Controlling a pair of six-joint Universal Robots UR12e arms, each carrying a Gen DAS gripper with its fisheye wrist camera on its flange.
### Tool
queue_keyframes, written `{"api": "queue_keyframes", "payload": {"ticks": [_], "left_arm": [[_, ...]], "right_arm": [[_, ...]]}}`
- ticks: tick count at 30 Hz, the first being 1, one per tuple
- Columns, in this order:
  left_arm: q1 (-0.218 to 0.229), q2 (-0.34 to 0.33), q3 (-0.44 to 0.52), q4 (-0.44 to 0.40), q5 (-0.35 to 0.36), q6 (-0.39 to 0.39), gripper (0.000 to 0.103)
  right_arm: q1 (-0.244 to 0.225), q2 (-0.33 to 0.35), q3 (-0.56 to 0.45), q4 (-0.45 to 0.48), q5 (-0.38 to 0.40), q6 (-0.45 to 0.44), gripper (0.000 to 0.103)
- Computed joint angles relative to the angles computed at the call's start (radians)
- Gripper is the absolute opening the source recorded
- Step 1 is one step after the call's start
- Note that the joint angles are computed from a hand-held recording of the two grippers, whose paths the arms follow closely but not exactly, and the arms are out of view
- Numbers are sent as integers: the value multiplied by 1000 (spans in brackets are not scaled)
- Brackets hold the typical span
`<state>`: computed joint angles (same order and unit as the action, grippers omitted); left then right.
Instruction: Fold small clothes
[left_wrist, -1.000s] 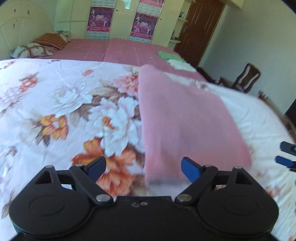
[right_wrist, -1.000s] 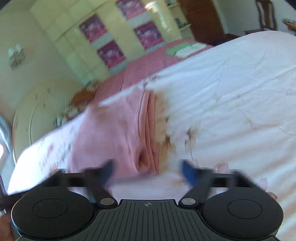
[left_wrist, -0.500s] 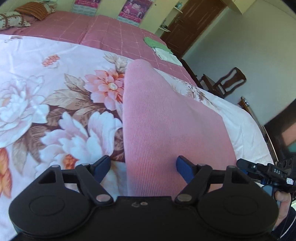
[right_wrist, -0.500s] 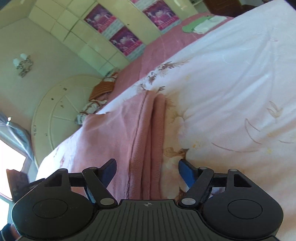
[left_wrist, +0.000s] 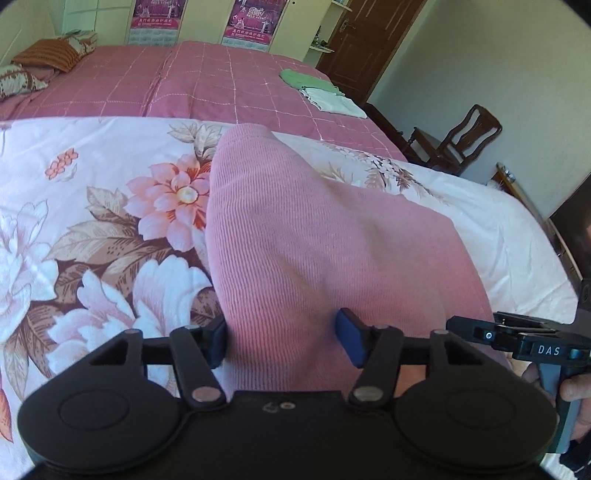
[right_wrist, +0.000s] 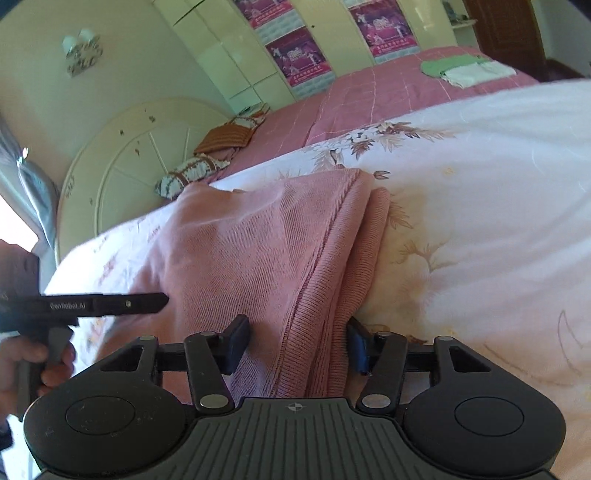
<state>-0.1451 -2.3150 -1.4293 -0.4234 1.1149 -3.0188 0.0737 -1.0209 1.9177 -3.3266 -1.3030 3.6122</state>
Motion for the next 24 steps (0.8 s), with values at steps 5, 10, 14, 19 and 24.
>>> {"api": "queue_keyframes", "payload": {"ticks": [5,10,14,19,24], "left_arm": [[-23,14,-19,61,82,32,40],[-27,31,-39,99,104,46,32],[-25,49,-62,133,97,56,31],[-17,75,-90,163,76,99,31],[19,112,-126,189,28,134,31]], "right_arm": [[35,-4,-33,78,-87,-51,29],[70,-1,-52,79,-175,-74,22],[93,-7,-62,65,-241,-105,22],[125,-27,-77,71,-310,-160,22],[178,-33,-116,91,-390,-199,22]]}}
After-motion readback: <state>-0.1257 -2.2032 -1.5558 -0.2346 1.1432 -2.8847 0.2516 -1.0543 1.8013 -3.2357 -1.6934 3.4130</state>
